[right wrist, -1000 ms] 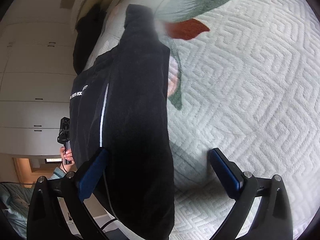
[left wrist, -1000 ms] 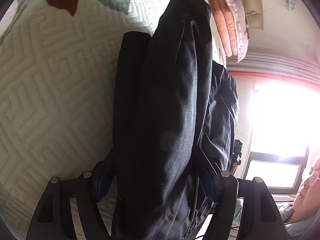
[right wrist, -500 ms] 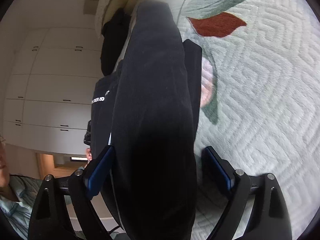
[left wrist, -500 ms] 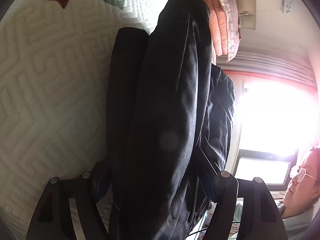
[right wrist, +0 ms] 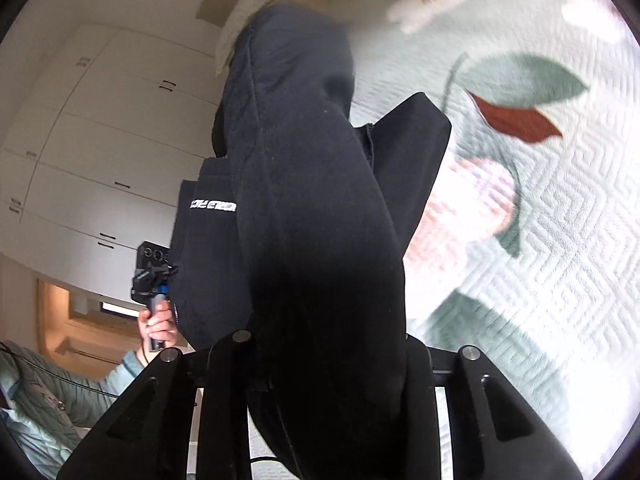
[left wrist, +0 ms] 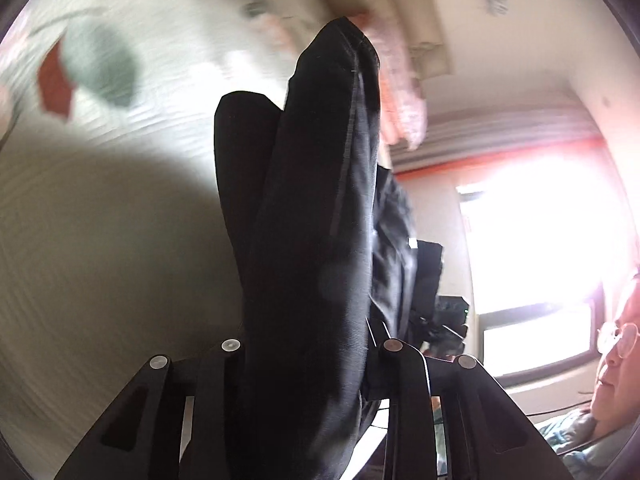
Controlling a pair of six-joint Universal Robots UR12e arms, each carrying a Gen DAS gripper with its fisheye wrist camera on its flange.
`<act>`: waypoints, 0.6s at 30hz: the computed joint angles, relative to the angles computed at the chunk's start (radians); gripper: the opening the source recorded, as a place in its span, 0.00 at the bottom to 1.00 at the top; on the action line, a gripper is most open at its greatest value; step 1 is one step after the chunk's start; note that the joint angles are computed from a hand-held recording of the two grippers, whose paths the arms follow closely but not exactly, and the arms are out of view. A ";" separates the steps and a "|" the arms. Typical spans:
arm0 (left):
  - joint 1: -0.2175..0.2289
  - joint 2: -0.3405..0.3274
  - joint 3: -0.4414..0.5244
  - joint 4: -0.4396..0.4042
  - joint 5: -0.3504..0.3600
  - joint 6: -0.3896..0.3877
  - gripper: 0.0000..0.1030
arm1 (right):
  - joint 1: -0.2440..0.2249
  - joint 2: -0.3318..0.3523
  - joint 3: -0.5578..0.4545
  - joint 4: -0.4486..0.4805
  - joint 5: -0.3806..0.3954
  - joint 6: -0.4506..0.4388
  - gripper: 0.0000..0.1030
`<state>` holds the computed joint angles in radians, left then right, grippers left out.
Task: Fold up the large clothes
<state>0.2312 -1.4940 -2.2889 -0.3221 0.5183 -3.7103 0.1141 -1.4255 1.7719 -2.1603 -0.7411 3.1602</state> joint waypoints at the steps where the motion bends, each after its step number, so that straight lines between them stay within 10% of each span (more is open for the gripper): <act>1: -0.007 0.011 0.009 -0.003 -0.002 0.003 0.32 | 0.003 -0.016 0.003 -0.019 -0.010 0.018 0.32; 8: -0.073 0.034 0.090 0.117 -0.040 -0.080 0.32 | -0.051 -0.147 -0.010 0.001 -0.061 0.045 0.32; 18: -0.327 -0.175 0.302 0.519 0.082 -0.394 0.32 | -0.213 -0.240 -0.097 0.235 -0.150 -0.186 0.32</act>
<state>-0.0960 -1.6693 -1.9870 0.1973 0.6000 -4.1040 -0.0990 -1.6652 1.6752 -1.9254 -0.8913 2.9740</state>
